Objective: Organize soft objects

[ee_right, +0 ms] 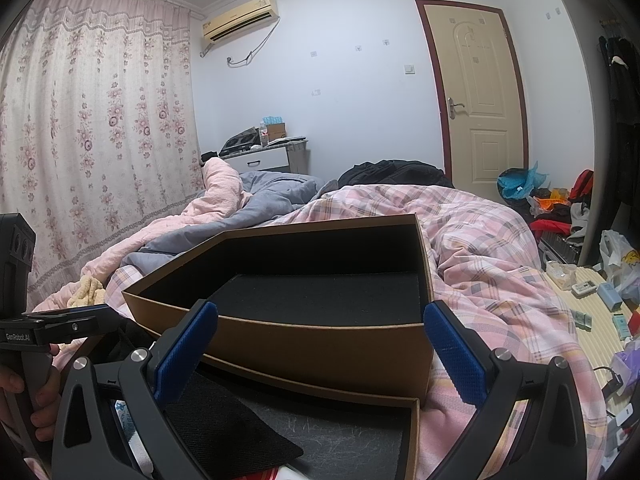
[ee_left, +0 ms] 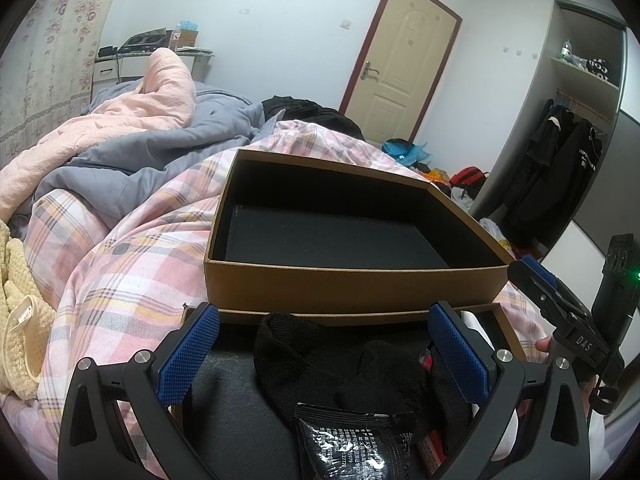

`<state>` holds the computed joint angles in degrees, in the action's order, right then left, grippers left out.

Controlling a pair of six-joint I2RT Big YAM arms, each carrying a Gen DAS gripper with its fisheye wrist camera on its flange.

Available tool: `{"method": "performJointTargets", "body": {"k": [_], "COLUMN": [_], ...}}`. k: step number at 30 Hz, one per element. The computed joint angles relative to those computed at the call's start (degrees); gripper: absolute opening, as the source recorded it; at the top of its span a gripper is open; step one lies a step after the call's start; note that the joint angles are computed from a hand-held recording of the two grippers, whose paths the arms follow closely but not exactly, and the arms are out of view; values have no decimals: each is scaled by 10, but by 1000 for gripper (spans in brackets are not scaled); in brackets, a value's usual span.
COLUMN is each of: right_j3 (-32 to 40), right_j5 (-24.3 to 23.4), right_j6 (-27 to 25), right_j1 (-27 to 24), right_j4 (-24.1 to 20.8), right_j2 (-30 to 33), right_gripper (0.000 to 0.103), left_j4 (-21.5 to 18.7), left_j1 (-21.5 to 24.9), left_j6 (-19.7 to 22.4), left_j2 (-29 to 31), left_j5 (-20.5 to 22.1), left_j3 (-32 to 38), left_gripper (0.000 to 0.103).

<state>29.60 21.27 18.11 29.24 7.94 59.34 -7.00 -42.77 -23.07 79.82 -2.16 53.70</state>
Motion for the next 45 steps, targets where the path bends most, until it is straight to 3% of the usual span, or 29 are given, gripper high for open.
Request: {"method": "performJointTargets", "body": {"k": [45], "right_j3": [-2], "right_j5": [-2], "right_j6": [-8], "right_j1": [-7], "right_j4": [0], "right_j2": [0], "right_gripper": [102], "left_j4": [5], "left_j1": [0], "left_j6": [0], "left_j2": [3], "left_j5": [2], "left_j3": [-10], "left_gripper": [103]}}
